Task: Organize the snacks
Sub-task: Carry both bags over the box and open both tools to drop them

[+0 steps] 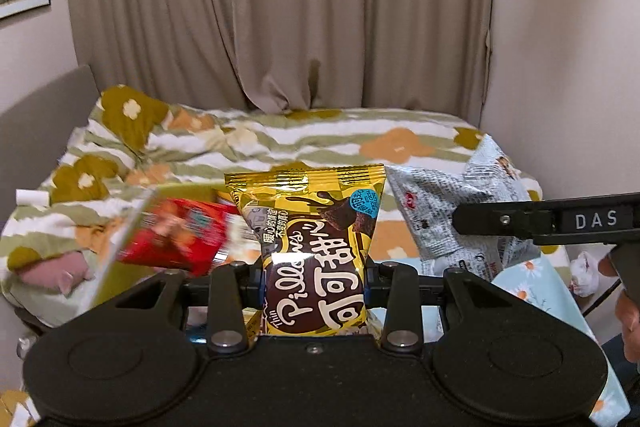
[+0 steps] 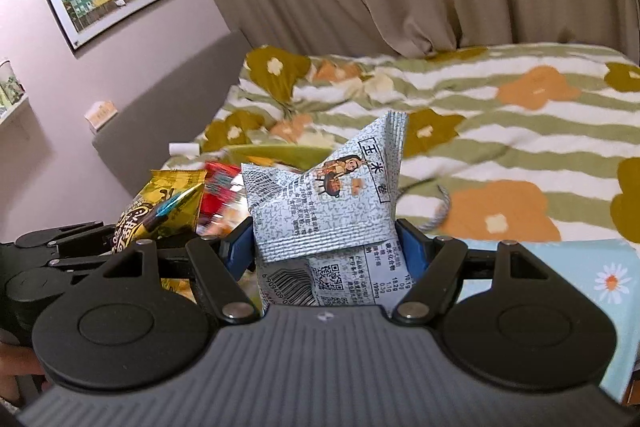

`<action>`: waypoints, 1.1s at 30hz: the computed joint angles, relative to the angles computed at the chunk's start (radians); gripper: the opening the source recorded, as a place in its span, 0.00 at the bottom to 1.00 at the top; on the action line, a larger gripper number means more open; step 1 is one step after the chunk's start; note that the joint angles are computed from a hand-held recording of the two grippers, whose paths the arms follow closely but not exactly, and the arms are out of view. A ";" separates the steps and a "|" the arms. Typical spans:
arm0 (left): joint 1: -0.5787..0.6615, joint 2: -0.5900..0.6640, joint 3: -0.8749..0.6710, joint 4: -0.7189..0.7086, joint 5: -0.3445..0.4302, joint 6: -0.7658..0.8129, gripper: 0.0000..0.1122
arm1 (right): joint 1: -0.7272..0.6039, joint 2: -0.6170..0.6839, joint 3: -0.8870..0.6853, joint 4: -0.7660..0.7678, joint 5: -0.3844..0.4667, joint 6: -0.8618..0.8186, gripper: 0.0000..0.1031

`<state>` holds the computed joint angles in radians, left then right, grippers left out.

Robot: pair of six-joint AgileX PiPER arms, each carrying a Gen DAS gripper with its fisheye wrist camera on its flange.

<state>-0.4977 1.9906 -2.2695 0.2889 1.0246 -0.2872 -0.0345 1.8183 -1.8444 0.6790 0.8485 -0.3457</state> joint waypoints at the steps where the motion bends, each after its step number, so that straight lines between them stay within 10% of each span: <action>1: 0.029 -0.032 0.041 -0.023 -0.022 0.025 0.37 | 0.032 -0.013 0.004 -0.035 -0.021 0.050 0.85; 12: 0.360 -0.071 0.118 -0.398 -0.074 0.438 0.38 | 0.396 0.039 -0.142 -0.633 -0.087 0.803 0.85; 24: 0.524 -0.019 0.094 -0.661 0.008 0.691 0.40 | 0.647 0.313 -0.609 -1.039 0.243 1.200 0.85; 25: 0.527 -0.020 0.098 -0.677 0.008 0.700 0.44 | 0.654 0.333 -0.645 -1.047 0.261 1.207 0.85; 27: 0.526 -0.033 0.131 -0.699 -0.013 0.722 0.89 | 0.662 0.365 -0.706 -1.058 0.295 1.219 0.85; 33: 0.546 -0.116 0.286 -0.722 -0.101 0.790 0.92 | 0.675 0.409 -0.786 -1.074 0.346 1.218 0.85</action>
<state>0.0483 1.8746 -1.9834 -0.4328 0.9232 0.5023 0.6404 2.2273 -2.6303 -0.3952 1.1944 0.8720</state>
